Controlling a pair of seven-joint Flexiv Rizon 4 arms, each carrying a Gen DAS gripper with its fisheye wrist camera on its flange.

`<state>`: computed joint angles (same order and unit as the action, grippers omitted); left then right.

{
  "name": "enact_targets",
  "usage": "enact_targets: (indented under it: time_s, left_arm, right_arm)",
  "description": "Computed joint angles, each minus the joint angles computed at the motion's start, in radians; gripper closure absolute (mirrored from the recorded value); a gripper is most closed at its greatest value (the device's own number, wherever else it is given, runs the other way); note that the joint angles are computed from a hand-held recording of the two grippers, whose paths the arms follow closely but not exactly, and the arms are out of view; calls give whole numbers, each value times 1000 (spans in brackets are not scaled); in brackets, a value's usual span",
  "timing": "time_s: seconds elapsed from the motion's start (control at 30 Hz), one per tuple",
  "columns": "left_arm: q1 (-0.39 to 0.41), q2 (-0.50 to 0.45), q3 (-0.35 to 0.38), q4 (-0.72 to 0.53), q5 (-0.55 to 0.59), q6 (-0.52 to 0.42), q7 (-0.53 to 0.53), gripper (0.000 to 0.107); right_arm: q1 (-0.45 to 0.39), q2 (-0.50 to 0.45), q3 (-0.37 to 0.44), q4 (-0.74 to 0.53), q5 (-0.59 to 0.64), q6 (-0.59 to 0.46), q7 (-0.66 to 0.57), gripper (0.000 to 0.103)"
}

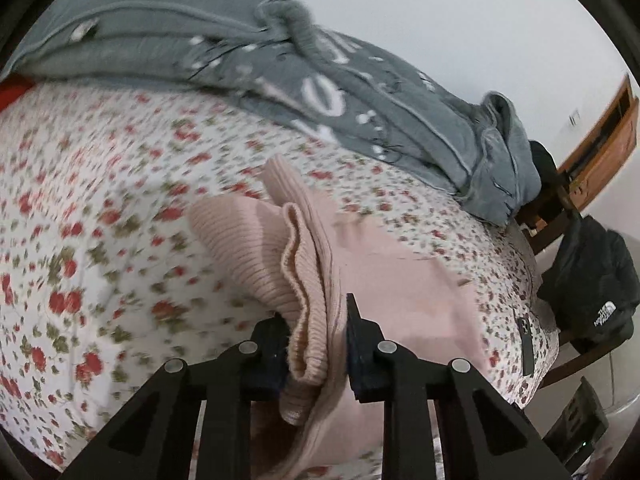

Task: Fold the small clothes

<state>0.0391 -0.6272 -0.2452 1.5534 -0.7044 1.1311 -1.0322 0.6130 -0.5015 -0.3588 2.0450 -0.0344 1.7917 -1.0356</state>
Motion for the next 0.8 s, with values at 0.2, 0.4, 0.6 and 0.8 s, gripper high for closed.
enact_targets:
  time_s: [0.2,0.4,0.6,0.8]
  left_arm:
    - [-117,-9,33,-95,114,-37,-109,85]
    - [-272,-120,81,-257,283,-123,-234,85]
    - [-324,-188,80,-335,381,-214,-269,63]
    - [-217,-101,-32,-187,244,-69,-108,45]
  right_arm:
    - [16,77,-77,124,89,84,-69,47]
    - [-107,152,3,209,160,97,-112,47]
    - [-38,197,-98,300,213,83,-166,47]
    - [-153,211,35,293,196,125,-200,47]
